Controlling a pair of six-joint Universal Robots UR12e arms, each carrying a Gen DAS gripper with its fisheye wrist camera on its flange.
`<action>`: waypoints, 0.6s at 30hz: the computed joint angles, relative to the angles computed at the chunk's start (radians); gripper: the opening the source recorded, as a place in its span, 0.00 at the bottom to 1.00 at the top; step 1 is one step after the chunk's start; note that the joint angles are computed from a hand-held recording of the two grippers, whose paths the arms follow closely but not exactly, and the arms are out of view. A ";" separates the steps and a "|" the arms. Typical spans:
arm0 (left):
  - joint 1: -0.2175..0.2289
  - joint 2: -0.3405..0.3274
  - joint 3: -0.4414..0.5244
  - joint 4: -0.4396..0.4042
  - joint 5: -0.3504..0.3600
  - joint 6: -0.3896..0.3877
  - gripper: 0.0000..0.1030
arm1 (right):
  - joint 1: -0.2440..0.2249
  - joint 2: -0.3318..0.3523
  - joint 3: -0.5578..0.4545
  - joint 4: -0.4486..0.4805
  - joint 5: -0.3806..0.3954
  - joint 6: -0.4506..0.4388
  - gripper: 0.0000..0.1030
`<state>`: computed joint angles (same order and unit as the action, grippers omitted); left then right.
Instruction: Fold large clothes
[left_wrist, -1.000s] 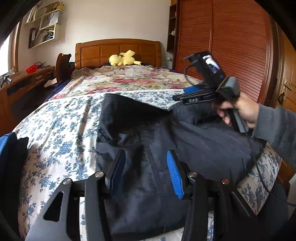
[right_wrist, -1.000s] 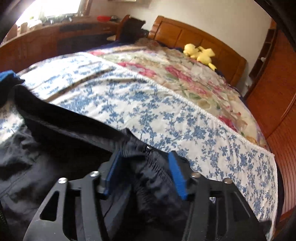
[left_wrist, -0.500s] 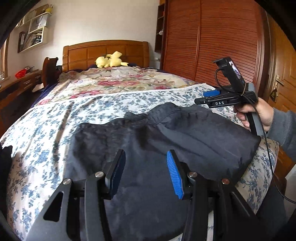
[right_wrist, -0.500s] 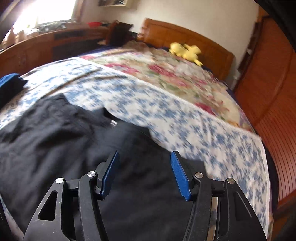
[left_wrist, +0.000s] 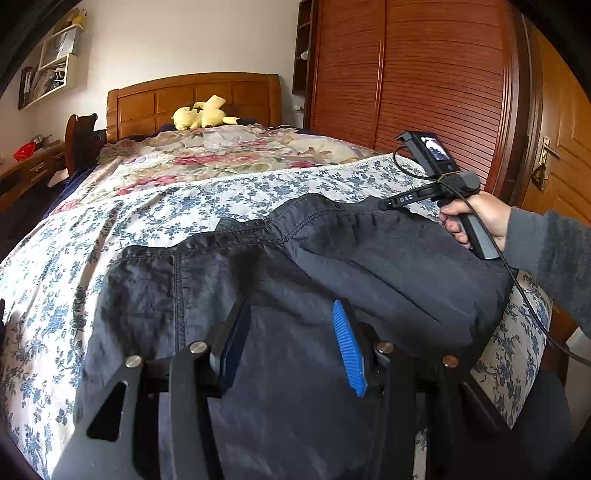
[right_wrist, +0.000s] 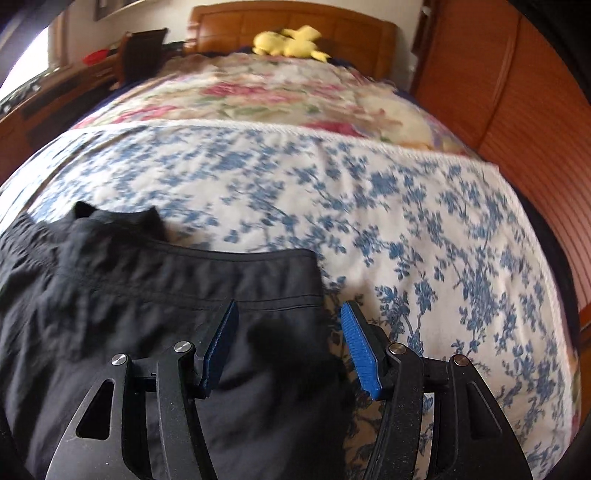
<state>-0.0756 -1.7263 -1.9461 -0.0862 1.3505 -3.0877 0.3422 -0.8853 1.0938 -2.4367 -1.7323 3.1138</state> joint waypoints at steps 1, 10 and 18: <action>0.000 -0.001 0.001 -0.001 -0.001 0.000 0.44 | -0.005 0.007 -0.009 0.013 0.004 0.014 0.57; -0.003 -0.011 0.009 -0.008 -0.002 0.000 0.44 | -0.030 0.050 -0.075 0.089 0.083 0.087 0.48; -0.007 -0.013 0.011 -0.010 0.002 -0.003 0.44 | -0.015 0.030 -0.029 -0.095 0.089 -0.027 0.06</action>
